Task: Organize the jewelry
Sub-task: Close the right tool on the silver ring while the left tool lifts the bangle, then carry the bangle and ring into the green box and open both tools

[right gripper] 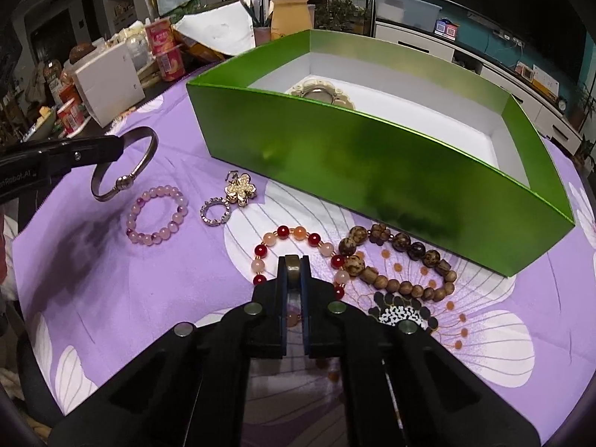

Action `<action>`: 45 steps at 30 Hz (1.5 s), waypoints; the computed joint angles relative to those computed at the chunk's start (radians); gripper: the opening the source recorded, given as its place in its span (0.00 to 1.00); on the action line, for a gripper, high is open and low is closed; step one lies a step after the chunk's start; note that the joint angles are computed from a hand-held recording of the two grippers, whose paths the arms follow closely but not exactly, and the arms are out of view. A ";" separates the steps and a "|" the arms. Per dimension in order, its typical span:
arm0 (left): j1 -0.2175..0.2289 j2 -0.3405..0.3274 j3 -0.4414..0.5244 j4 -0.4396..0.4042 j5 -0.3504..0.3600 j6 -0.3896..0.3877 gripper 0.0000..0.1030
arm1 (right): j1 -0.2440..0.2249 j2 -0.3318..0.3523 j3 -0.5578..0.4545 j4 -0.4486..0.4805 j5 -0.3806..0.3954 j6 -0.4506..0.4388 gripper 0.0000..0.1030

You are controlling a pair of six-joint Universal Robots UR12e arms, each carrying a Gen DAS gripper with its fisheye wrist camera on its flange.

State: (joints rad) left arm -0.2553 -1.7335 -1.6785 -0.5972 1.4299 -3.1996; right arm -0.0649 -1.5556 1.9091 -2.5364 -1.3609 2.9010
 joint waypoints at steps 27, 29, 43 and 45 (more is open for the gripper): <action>-0.082 -0.066 0.155 0.008 0.008 0.039 0.03 | -0.141 -0.109 0.042 -0.208 0.118 0.157 0.05; -0.089 -0.085 0.183 0.002 0.015 0.045 0.03 | -0.146 -0.105 0.036 -0.220 0.118 0.162 0.05; -0.119 -0.208 0.350 -0.082 0.096 0.038 0.03 | -0.157 -0.033 -0.041 -0.219 0.093 0.216 0.05; -0.122 -0.218 0.360 -0.088 0.101 0.037 0.03 | -0.152 -0.019 -0.055 -0.204 0.078 0.223 0.05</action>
